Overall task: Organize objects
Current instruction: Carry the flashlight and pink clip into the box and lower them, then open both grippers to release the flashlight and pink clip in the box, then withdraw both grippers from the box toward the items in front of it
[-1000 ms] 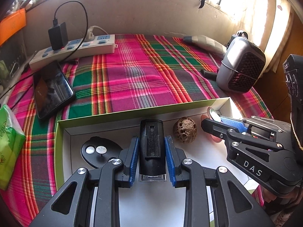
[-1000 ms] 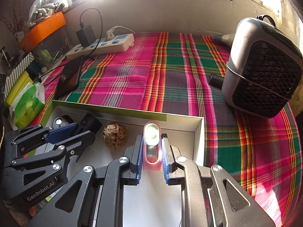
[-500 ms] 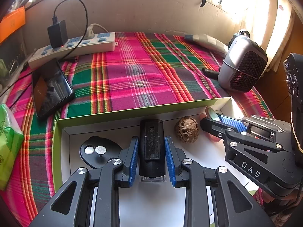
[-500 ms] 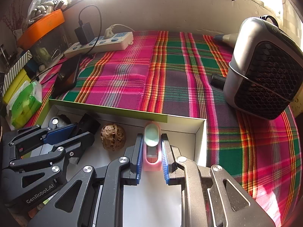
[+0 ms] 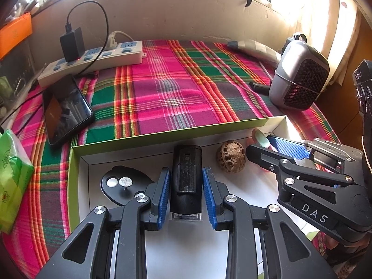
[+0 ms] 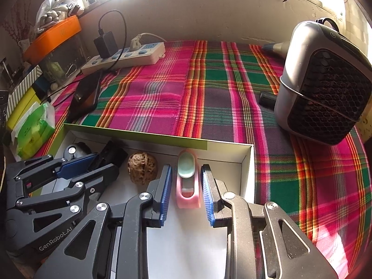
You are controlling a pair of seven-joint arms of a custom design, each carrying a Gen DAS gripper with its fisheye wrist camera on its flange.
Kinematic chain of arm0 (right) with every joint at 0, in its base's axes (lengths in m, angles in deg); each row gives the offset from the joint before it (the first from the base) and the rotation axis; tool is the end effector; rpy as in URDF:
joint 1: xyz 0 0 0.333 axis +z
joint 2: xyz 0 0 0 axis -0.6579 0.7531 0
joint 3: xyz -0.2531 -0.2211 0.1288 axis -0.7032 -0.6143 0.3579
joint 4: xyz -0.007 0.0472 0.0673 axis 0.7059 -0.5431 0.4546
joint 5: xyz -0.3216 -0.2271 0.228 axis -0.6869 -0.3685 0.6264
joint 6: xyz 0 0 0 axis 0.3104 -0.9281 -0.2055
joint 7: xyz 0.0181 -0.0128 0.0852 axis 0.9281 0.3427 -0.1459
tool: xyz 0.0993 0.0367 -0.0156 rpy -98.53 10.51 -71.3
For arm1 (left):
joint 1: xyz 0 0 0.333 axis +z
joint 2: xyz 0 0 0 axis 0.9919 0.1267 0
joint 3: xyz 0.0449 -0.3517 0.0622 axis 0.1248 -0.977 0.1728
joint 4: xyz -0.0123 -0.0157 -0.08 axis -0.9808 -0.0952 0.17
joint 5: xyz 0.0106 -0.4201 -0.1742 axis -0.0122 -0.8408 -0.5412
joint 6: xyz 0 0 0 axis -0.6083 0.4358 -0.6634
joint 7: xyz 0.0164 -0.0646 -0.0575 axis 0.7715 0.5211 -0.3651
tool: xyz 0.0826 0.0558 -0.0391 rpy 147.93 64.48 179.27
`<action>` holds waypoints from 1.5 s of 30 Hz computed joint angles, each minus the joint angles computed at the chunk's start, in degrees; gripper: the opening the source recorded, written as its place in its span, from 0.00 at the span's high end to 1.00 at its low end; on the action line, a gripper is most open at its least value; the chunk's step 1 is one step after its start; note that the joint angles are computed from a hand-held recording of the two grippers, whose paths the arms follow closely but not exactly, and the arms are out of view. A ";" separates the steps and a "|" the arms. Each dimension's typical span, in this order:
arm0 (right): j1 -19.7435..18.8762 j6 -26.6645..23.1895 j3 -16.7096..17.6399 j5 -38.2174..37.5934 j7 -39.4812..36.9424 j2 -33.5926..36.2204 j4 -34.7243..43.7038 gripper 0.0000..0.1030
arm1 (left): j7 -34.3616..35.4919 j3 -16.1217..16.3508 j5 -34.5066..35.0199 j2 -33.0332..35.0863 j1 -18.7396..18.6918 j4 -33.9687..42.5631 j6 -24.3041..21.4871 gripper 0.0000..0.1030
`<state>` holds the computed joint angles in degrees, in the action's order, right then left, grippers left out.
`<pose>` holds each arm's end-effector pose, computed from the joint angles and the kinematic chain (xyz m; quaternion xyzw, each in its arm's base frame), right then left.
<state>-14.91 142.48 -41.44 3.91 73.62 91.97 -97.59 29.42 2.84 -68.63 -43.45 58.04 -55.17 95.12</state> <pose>0.6367 0.2218 0.2758 -0.6087 0.7312 -0.1960 0.2374 0.6812 -0.3971 0.2799 -0.5211 0.7955 -0.2920 0.1017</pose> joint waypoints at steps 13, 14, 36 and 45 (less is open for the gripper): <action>3.42 1.11 -3.53 -7.71 9.23 -2.23 -1.98 0.65 | -0.81 0.41 -0.33 -3.65 -0.42 -4.98 3.94 0.71; 3.64 1.36 -3.75 -8.94 10.52 -2.54 -2.23 0.65 | -0.64 0.12 -0.55 -3.98 -0.19 -5.48 4.20 0.71; -0.59 -1.77 3.03 -36.04 37.20 -9.14 -5.48 0.65 | 2.59 -2.52 -6.25 -12.04 1.37 -17.93 12.49 0.71; -4.54 -4.41 9.36 -43.99 46.03 -11.42 -7.43 0.65 | 4.60 -4.59 -8.64 -14.71 2.89 -23.08 16.42 0.71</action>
<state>-19.46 138.07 -32.09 -40.08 119.65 80.55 -105.02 34.02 -1.76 -77.27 -58.16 60.93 -78.25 111.53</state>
